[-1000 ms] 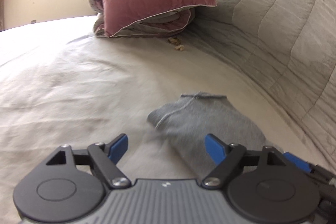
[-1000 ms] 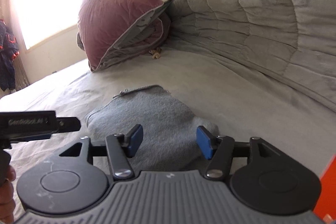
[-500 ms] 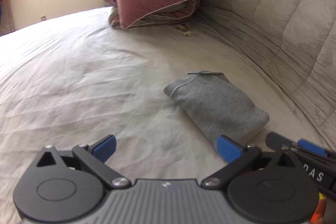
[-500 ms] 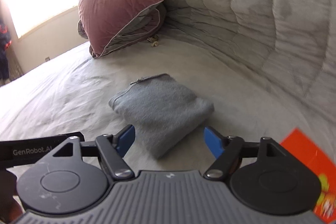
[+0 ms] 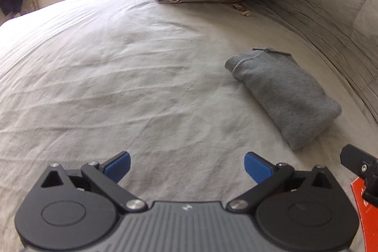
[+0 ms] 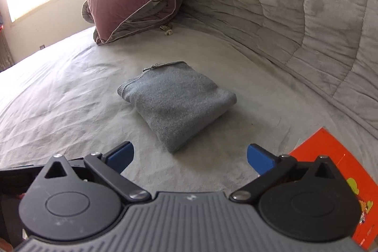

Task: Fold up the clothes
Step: 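Open both grippers and pull them back from the folded sweater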

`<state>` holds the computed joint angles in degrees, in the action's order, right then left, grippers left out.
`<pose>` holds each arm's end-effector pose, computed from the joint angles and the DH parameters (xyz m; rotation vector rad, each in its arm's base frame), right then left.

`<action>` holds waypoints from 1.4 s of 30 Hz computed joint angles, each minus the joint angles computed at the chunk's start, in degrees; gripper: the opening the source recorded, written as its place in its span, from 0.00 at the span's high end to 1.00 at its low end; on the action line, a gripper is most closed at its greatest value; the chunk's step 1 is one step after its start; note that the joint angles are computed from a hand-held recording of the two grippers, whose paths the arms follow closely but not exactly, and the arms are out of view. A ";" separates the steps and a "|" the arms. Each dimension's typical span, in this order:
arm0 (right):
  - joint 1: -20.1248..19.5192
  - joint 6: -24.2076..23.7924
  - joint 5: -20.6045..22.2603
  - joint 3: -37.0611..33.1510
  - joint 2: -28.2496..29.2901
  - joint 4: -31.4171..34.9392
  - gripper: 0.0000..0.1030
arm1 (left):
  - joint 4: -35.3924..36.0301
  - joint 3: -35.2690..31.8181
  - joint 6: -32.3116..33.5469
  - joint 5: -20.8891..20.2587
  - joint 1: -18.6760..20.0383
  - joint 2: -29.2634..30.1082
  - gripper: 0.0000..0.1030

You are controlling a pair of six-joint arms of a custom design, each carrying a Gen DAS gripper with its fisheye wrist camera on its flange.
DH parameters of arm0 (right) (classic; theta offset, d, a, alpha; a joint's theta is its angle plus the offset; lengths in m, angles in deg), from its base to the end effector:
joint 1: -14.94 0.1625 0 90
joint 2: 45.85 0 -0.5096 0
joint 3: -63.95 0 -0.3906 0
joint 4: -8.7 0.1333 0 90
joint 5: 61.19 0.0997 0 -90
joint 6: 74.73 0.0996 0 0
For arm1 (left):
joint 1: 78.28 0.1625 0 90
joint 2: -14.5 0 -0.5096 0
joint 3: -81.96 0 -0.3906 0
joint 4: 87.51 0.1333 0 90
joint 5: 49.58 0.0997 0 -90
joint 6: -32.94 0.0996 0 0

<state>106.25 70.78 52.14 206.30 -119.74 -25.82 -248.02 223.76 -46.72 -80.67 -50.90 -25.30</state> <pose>0.1008 -0.3028 0.1550 0.4647 -2.2584 1.0343 -0.2267 -0.3636 0.0107 0.0200 2.1704 -0.9502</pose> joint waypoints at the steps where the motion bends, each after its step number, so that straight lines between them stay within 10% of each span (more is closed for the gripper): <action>1: 0.55 -0.95 0.44 -0.15 0.47 -0.38 0.00 | 0.24 -0.10 -0.08 -0.09 0.12 -0.06 0.00; 42: 2.78 -6.14 5.24 -0.61 3.03 -5.44 0.00 | 6.84 -1.99 2.32 2.04 -0.78 -0.14 0.01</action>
